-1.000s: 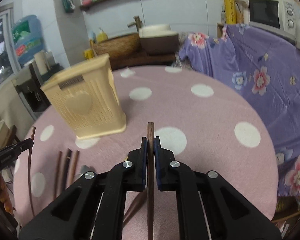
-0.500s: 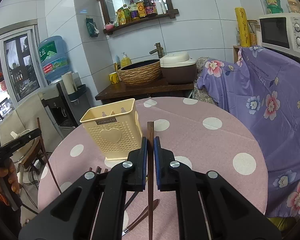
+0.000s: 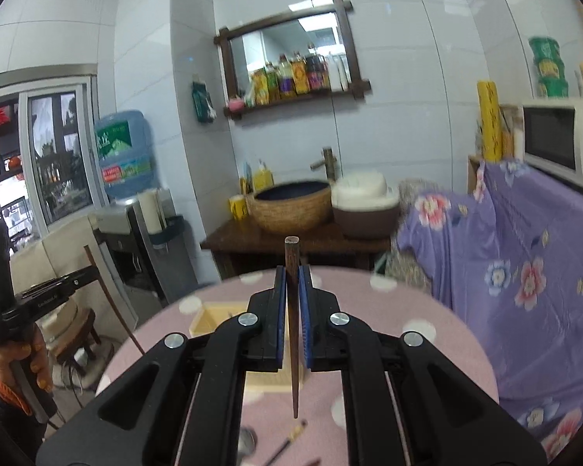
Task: Organize utensils
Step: 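Carry both chopsticks upright over the cream holder and lower them in, then open both tools to release the chopsticks into the holder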
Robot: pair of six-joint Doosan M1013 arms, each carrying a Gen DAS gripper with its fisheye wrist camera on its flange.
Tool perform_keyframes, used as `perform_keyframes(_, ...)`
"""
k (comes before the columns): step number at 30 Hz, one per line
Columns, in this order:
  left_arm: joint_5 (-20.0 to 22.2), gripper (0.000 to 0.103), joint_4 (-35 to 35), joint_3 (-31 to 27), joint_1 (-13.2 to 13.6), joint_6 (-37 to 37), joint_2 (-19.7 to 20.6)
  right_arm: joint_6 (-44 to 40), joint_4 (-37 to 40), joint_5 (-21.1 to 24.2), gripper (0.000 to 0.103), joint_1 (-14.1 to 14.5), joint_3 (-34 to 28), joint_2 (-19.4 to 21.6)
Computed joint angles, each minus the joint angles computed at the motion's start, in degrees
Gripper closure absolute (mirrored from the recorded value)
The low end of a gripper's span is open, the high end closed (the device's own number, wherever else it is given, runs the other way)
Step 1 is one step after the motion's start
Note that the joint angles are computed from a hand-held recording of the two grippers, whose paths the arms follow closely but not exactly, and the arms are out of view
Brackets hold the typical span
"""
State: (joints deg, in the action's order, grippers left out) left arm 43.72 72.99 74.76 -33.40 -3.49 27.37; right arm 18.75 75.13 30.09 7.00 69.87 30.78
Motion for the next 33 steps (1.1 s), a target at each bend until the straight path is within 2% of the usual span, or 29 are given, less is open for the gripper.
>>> perform_keyframes(5,-1.7,0.095,-0.7,-7.4,1.1,2.3,1.6,2.4,-0.1,-2.7,0.096,2.2,-6.6,0.9)
perform_keyframes(8,-0.5,0.095,1.0,-10.6,1.1,2.1,3.4,1.6,1.2,-5.2,0.096,3.4,-9.3,1.7)
perform_keyframes(13,-0.3,0.095,-2.3,-13.7,1.7,3.5,6.9,10.6,-6.7,-6.2,0.095,5.0,-12.1,4.6)
perform_keyframes(17,-0.7,0.095,-6.6,-13.2,2.0,5.3,9.2,18.4,-15.3,-6.6,0.095,5.9,-12.3,6.8)
perform_keyframes(21,-1.8,0.095,-11.6,-12.1,2.7,7.1,10.1,25.2,-21.8,-4.9,0.095,6.1,-12.5,8.7)
perform_keyframes(25,-2.5,0.095,-14.4,-11.1,3.1,8.0,10.5,28.3,-24.3,-4.3,0.095,6.1,-12.4,9.7)
perform_keyframes(30,-3.0,0.096,-16.7,-10.9,3.5,8.8,10.7,28.4,-23.9,-5.1,0.096,5.8,-12.1,10.0)
perform_keyframes(33,-2.9,0.096,-15.4,-10.3,3.5,7.8,10.3,27.7,-22.9,-5.4,0.096,5.6,-11.8,10.1)
